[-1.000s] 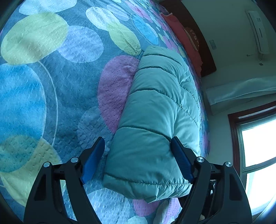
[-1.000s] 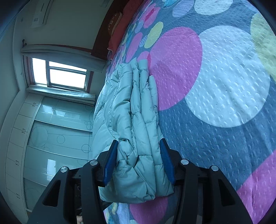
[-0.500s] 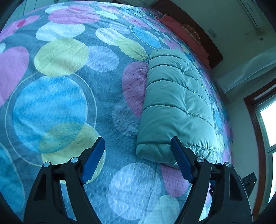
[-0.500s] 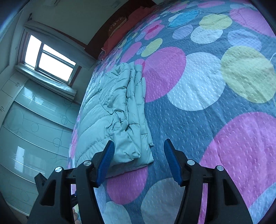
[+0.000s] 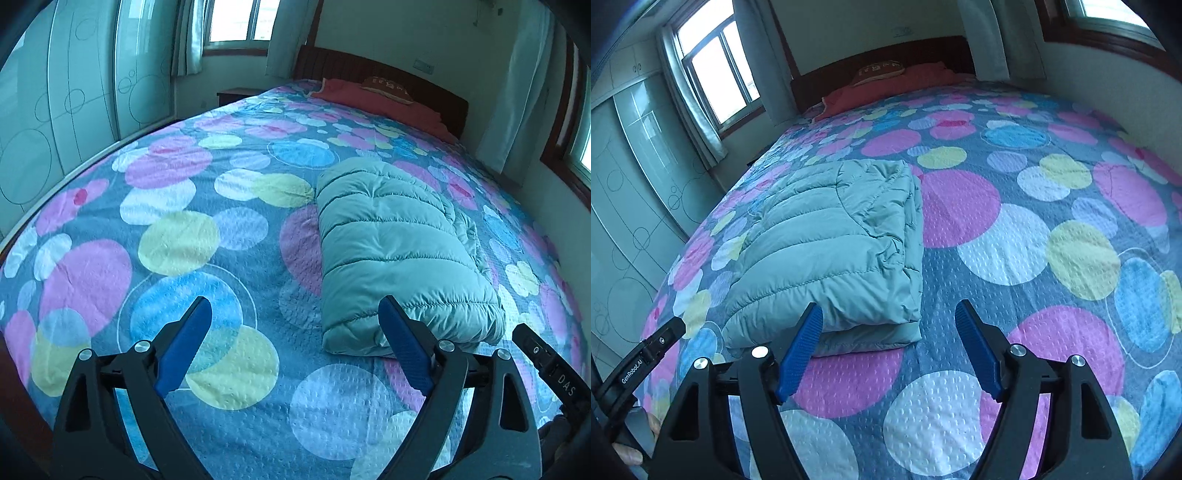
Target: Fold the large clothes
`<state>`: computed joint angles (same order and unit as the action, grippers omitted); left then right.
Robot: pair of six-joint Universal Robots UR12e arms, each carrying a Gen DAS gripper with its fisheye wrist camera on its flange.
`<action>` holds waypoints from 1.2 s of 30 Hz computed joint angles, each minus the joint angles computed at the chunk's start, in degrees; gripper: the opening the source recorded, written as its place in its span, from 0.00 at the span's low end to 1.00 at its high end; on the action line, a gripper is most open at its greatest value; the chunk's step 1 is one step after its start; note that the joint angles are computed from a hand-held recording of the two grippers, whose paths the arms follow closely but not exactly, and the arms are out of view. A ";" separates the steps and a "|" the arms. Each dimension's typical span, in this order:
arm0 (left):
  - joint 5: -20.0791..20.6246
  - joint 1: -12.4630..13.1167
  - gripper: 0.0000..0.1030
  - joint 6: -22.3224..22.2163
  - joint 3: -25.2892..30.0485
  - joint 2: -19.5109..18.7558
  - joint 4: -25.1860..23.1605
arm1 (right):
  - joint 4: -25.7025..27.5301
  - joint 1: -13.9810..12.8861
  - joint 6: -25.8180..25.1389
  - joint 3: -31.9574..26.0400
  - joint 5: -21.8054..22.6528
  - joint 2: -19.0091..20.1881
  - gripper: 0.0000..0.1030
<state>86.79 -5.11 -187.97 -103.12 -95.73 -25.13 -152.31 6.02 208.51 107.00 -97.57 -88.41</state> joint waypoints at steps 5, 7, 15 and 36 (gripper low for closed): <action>1.89 -0.88 0.90 1.93 0.00 0.75 1.58 | 1.12 1.91 -2.79 -1.77 -4.39 0.36 0.75; 2.36 -1.15 0.90 2.67 -0.07 1.15 2.13 | 1.06 2.51 -3.46 -2.10 -5.85 0.28 0.75; 2.38 -1.89 0.91 4.66 -0.29 2.46 2.82 | 1.61 3.71 -4.15 -2.42 -7.61 -0.91 0.75; 2.27 -2.46 0.91 4.79 -0.58 3.12 1.57 | 0.34 4.57 -5.45 -2.16 -9.55 -1.29 0.75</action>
